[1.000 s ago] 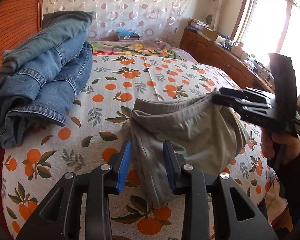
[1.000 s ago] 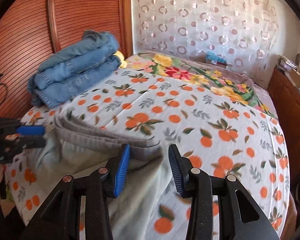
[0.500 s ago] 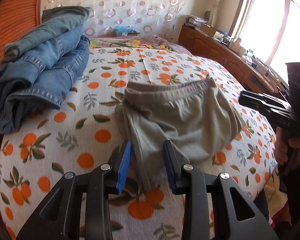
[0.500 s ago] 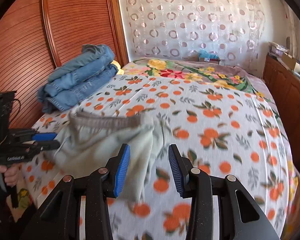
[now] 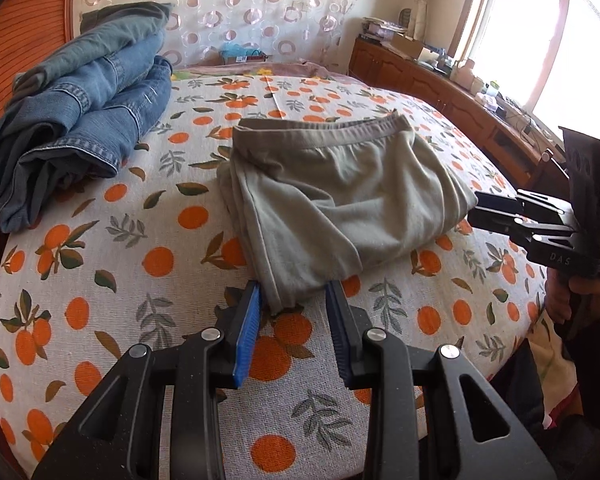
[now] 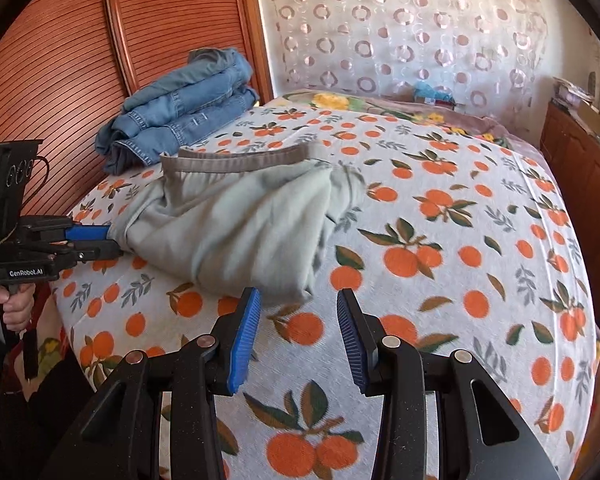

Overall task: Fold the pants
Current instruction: 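Pinch the folded pants edge with both tools and tuck it square, then release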

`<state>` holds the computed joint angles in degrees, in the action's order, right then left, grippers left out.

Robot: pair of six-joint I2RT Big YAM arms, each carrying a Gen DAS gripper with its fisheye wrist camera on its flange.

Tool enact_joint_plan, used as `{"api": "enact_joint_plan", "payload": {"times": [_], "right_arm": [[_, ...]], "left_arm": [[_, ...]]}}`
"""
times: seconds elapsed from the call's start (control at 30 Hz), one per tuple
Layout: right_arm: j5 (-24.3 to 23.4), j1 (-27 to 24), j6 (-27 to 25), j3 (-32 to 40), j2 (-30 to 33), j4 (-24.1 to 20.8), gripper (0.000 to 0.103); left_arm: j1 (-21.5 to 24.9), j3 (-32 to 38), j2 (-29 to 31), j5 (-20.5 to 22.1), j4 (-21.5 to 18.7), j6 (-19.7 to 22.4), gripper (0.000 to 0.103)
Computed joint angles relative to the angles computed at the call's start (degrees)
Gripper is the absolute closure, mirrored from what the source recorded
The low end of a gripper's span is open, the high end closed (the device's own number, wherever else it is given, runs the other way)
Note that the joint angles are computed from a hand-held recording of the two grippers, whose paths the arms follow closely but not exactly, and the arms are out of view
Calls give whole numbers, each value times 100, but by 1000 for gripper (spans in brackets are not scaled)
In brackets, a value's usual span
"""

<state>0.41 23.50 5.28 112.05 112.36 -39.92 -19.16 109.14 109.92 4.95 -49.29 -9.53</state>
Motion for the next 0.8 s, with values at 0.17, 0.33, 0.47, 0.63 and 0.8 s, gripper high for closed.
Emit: {"api": "enact_joint_plan", "payload": {"times": [0.17, 0.33, 0.47, 0.63, 0.8], "right_arm": [[-202, -55, 76, 299, 198, -174, 71], [-432, -100, 199, 332, 240, -184, 91], [-459, -90, 297, 139, 150, 63, 95], [-326, -84, 394, -219, -61, 436, 96], [-201, -63, 415, -602, -330, 739, 97]], "left_arm": [[-26, 4, 30, -72, 31, 90, 69], [-35, -27, 28, -121, 137, 200, 74], [-43, -126, -4, -193, 314, 335, 88], [-15, -430, -255, -233, 690, 451, 91], [37, -641, -485, -94, 855, 543, 91]]}}
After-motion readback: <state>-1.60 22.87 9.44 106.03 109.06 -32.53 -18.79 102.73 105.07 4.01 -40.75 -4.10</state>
